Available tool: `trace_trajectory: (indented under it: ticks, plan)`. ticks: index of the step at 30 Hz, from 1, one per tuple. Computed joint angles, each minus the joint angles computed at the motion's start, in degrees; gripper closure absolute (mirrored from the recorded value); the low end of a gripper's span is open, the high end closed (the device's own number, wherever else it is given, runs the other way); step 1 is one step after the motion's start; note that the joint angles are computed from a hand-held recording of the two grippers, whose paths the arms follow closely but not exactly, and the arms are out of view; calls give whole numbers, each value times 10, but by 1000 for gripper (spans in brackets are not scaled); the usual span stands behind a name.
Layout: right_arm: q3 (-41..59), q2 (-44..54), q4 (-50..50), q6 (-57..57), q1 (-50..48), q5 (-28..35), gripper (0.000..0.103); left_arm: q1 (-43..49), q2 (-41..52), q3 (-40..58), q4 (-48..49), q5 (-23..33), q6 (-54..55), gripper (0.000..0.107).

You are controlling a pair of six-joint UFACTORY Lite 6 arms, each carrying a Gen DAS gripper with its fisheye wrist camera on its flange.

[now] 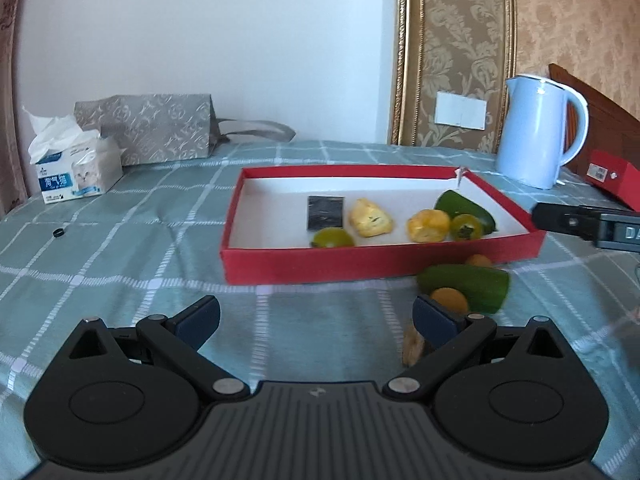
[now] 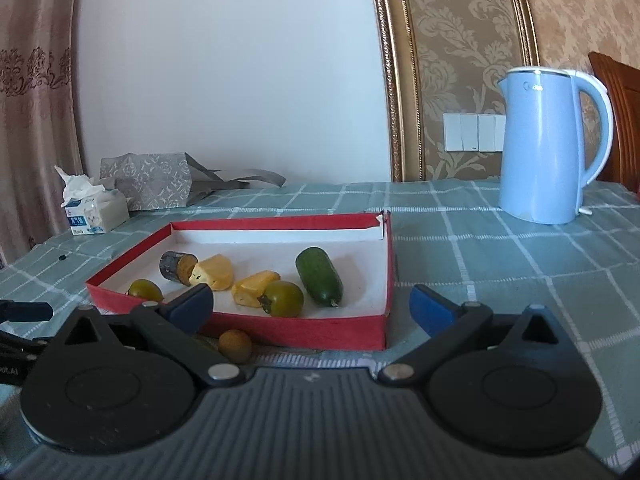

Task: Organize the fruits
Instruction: 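Reach the left tool to a dark wooden cylinder and close on it, then lift the dark cylinder with the left tool while the right tool grasps a cucumber chunk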

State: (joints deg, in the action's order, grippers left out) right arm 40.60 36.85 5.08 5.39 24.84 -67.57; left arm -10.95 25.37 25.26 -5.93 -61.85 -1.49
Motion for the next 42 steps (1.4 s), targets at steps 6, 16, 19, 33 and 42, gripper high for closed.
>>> trace_trajectory:
  ticks: [6,16,19,33,42]
  plan:
    - [10,5,6,-5,5,21,0,-20,-21,-41,-17,-58,-29,4]
    - [16,6,1,-9,5,37,0,-72,1,-8,1,-1,61,4]
    - [14,8,12,-26,11,28,0,-80,13,19,6,37,75,4]
    - [9,-2,62,-40,-1,14,0,-43,40,83,69,133,31,12]
    - [17,6,27,-19,-14,28,0,-49,28,59,82,94,47,74]
